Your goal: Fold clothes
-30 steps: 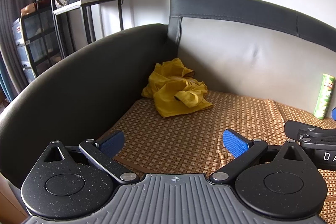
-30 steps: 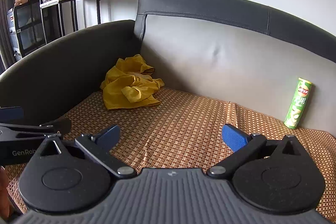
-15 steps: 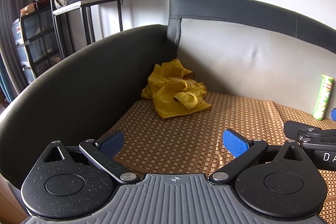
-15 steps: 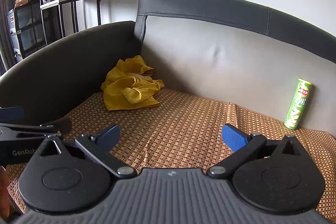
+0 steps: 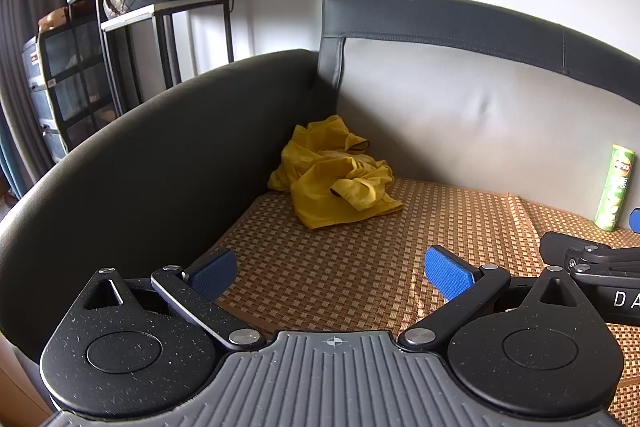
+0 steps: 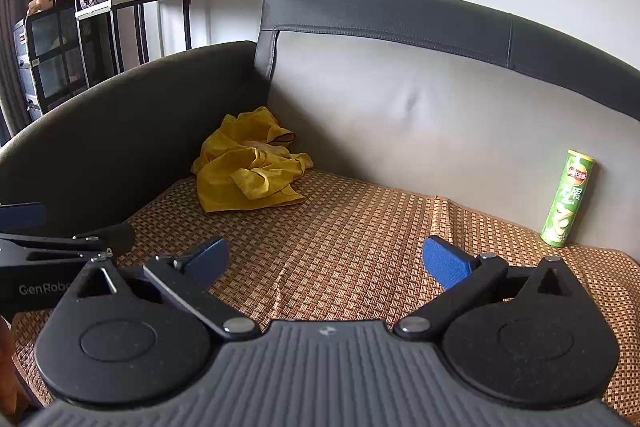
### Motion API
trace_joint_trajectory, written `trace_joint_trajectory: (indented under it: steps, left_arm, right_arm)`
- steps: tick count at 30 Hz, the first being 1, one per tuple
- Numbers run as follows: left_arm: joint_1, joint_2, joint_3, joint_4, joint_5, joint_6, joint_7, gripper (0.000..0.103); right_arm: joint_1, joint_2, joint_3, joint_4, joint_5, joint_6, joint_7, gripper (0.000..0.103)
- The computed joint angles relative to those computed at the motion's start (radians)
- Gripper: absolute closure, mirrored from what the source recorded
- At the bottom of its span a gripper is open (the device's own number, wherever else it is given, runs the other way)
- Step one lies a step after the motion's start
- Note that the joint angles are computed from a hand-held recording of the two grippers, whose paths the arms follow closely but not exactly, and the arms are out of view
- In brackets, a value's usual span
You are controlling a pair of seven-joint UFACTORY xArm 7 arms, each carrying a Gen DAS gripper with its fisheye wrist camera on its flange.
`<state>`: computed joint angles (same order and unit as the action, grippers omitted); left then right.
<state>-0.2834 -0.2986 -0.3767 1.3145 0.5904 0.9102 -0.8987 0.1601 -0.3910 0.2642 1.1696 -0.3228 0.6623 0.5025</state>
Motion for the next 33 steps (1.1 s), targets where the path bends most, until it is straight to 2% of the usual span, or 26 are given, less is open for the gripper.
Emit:
trace_joint_trajectory:
  steps: [33]
  left_arm:
    - [0.007, 0.010, 0.026, -0.031, -0.026, -0.047, 0.008, 0.000]
  right_arm:
    - [0.014, 0.058, -0.017, 0.020, -0.004, -0.030, -0.001, 0.000]
